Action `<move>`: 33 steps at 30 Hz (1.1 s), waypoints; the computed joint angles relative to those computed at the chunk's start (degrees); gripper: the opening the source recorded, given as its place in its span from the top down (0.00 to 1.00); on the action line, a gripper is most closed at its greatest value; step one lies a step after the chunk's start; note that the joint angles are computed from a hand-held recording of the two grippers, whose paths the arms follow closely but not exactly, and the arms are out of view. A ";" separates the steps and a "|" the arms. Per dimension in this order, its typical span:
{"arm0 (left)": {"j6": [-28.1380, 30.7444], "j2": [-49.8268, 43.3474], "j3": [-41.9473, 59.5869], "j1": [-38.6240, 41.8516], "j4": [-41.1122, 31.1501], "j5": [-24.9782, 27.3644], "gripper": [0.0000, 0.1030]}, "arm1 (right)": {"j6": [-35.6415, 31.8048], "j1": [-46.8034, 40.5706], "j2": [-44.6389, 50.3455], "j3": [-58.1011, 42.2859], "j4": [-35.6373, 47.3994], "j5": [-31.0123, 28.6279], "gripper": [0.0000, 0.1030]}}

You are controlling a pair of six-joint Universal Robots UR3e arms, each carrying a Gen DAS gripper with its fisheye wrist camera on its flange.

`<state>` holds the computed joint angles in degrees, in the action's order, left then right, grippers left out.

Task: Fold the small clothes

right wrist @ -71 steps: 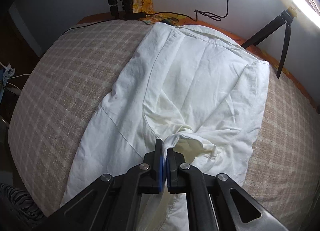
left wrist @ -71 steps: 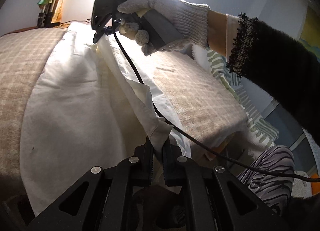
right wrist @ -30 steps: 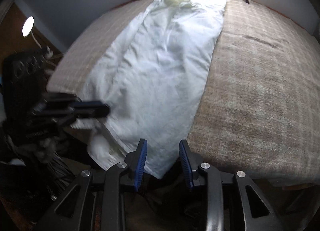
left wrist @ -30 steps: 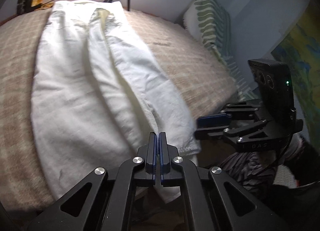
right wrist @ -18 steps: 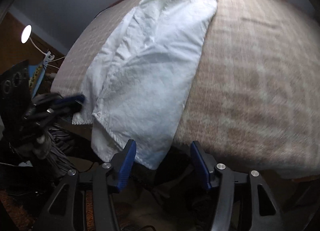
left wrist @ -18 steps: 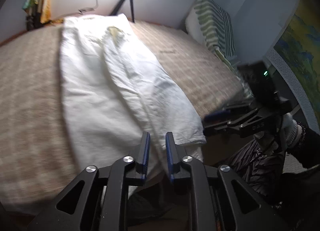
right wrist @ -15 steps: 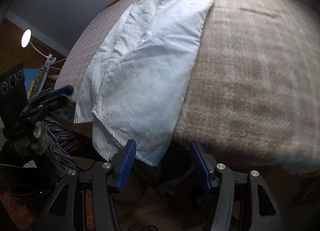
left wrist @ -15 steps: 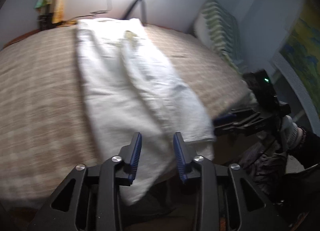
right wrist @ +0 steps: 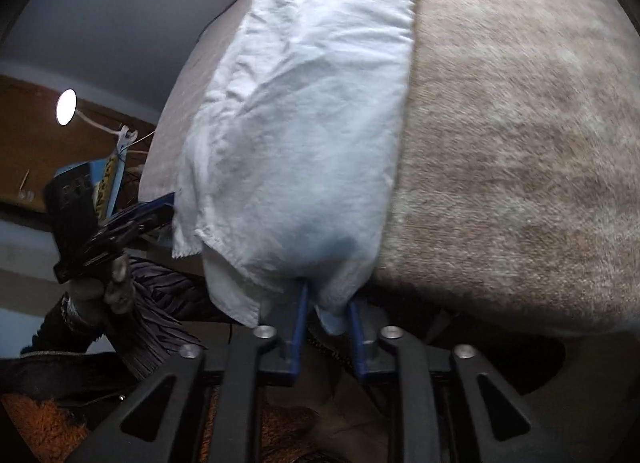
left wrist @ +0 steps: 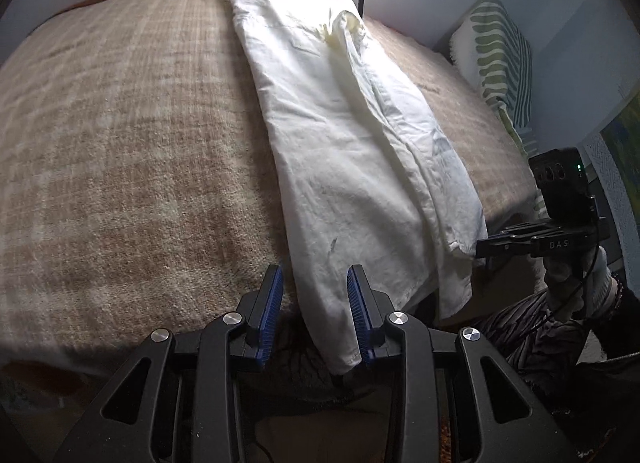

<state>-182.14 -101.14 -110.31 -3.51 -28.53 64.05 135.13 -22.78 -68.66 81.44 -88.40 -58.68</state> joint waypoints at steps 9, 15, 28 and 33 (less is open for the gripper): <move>0.95 0.99 -2.77 -0.03 2.31 -2.40 0.72 | -5.17 -0.36 -4.94 -0.37 2.15 -1.70 0.89; 0.00 2.24 -2.79 1.09 -1.01 -3.49 0.72 | -1.92 -1.11 -2.87 -1.19 0.96 0.77 0.53; -1.47 1.85 -7.26 5.07 -0.40 -13.45 0.96 | -2.73 -0.52 -0.35 -3.88 6.33 1.95 0.95; -1.44 6.57 -9.13 8.22 -1.39 -18.89 0.96 | -5.82 -4.32 -2.29 -4.87 12.63 5.72 0.98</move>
